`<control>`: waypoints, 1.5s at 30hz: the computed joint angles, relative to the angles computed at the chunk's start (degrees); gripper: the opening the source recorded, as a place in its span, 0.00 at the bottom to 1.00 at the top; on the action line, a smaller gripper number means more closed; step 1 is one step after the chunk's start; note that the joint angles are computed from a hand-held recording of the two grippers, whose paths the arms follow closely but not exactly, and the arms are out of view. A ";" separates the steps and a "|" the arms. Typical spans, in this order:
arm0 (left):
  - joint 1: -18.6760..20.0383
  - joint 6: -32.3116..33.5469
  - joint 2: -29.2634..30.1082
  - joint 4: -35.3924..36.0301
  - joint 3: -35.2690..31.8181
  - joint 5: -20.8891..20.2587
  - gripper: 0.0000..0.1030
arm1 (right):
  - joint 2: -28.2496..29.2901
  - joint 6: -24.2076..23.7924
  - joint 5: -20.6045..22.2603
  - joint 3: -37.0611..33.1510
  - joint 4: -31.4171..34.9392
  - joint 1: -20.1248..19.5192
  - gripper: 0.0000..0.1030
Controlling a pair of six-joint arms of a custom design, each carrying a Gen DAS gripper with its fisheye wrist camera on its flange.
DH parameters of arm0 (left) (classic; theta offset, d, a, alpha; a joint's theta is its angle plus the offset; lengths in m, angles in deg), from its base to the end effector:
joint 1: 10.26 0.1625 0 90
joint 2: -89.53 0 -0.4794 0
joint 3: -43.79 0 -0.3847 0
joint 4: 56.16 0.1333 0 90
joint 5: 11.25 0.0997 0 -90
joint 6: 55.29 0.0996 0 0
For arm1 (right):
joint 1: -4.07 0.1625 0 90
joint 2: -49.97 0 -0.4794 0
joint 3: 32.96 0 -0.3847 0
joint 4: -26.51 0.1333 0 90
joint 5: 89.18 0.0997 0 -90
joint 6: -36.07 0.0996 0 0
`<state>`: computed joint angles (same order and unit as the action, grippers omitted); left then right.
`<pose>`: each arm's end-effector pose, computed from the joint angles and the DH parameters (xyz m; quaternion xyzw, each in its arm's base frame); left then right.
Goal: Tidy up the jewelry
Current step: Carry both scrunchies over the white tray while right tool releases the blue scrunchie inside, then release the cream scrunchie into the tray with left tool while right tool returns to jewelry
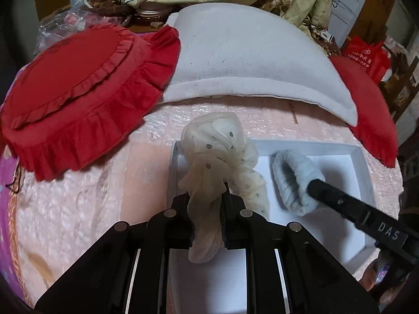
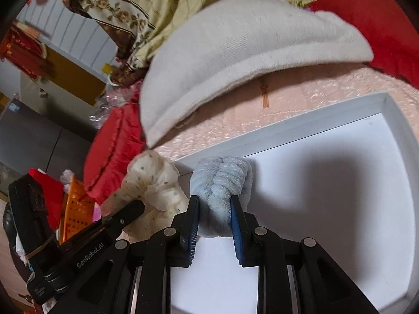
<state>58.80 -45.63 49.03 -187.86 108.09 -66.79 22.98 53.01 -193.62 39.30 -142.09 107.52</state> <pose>-0.1219 -0.8492 0.2711 0.2045 0.9222 -0.1766 0.2766 0.2995 -0.7861 0.0810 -0.0650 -0.9489 0.3061 0.0416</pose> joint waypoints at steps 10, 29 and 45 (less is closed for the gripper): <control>-0.19 0.73 -2.25 -2.58 3.56 -3.37 0.26 | -0.58 -3.41 -5.52 0.60 -2.40 1.09 0.55; -3.49 2.27 -11.81 -3.86 16.22 2.59 0.50 | -15.96 -5.67 -12.15 30.46 -16.33 7.49 0.55; -0.48 -4.36 -0.96 1.73 5.59 5.41 0.33 | -17.67 -4.93 -11.51 37.72 -24.54 5.97 0.55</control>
